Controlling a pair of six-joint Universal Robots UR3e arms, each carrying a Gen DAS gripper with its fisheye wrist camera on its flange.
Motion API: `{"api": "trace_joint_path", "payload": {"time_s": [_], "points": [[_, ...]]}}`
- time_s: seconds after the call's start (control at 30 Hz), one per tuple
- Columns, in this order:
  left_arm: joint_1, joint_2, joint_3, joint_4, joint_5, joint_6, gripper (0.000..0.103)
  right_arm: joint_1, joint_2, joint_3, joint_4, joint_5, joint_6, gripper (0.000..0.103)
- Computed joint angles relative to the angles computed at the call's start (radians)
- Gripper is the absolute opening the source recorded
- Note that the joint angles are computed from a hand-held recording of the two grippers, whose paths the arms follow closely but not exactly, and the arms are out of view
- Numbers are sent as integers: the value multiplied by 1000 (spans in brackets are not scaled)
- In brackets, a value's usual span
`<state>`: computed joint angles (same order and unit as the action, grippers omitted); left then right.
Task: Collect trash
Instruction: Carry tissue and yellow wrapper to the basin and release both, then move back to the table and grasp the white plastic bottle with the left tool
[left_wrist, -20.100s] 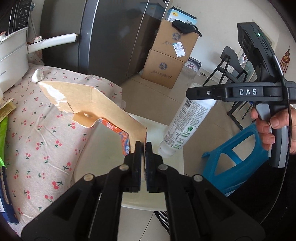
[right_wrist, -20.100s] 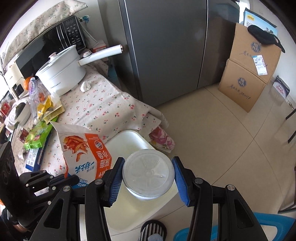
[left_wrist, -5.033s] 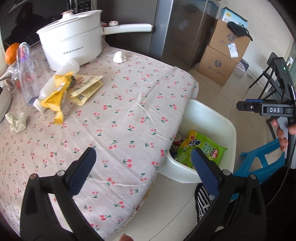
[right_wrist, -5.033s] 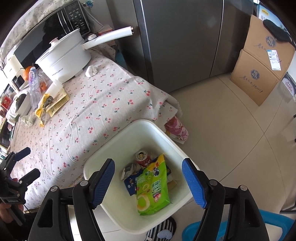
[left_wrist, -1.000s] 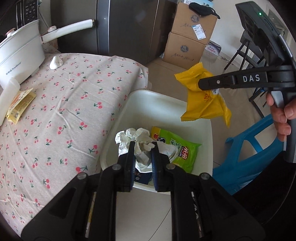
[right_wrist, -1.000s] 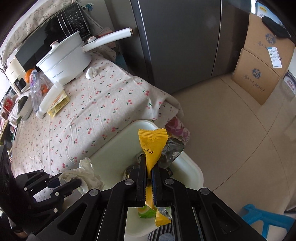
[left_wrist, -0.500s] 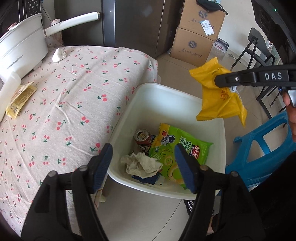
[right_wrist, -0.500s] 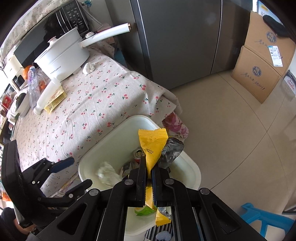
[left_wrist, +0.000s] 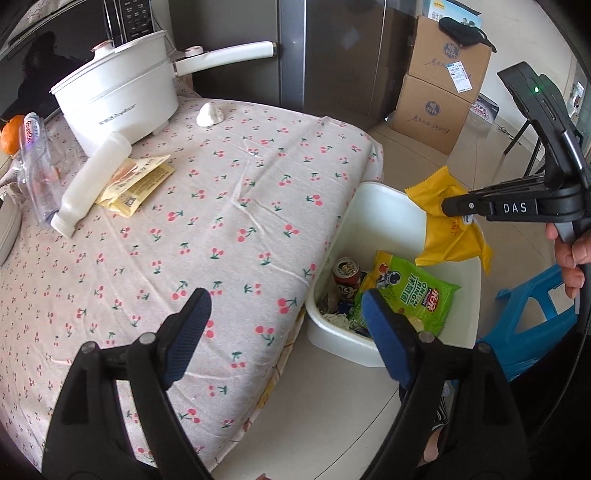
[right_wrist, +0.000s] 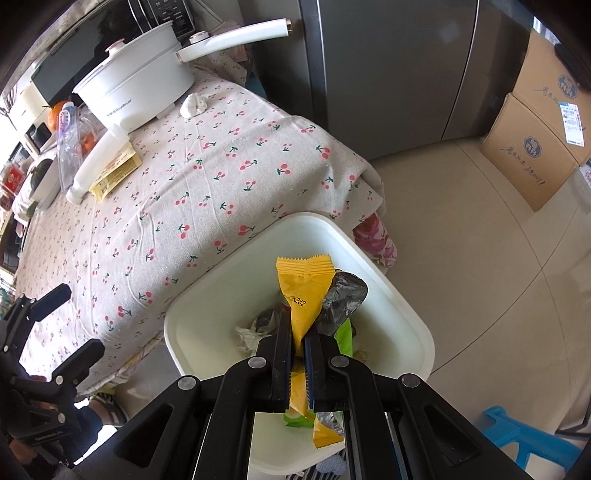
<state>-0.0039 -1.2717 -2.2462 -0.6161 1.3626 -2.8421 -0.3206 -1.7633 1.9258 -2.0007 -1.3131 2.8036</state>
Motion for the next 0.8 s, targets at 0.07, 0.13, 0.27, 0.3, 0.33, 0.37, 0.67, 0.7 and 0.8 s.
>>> {"api": "trace_joint_path", "payload": {"time_s": [0.07,0.13,0.27,0.3,0.33,0.37,0.67,0.7,0.8], "points": [[26,27,-15,-13,4,12,84,24,13,-8,-11,-5,18,8],[53,60,-30,-35,2,29,85,45,27,-18,-15,-6,32,9],[101,111,-48,-77,-18,54,90,66,34,-27,-25,7,60,54],[108,122,-49,-87,-22,56,91,69,28,-22,-37,11,64,66],[116,131,-53,-92,-26,60,93,76,27,-25,-42,12,68,67],[121,140,-57,-97,-27,64,93,80,26,-27,-42,10,67,67],[148,170,-66,-110,-14,87,101,115,37,-45,-55,-9,101,73],[145,165,-66,-97,4,86,102,117,37,-47,-58,-10,107,75],[161,145,-55,-61,46,126,102,138,56,-64,-79,-21,126,80]]}}
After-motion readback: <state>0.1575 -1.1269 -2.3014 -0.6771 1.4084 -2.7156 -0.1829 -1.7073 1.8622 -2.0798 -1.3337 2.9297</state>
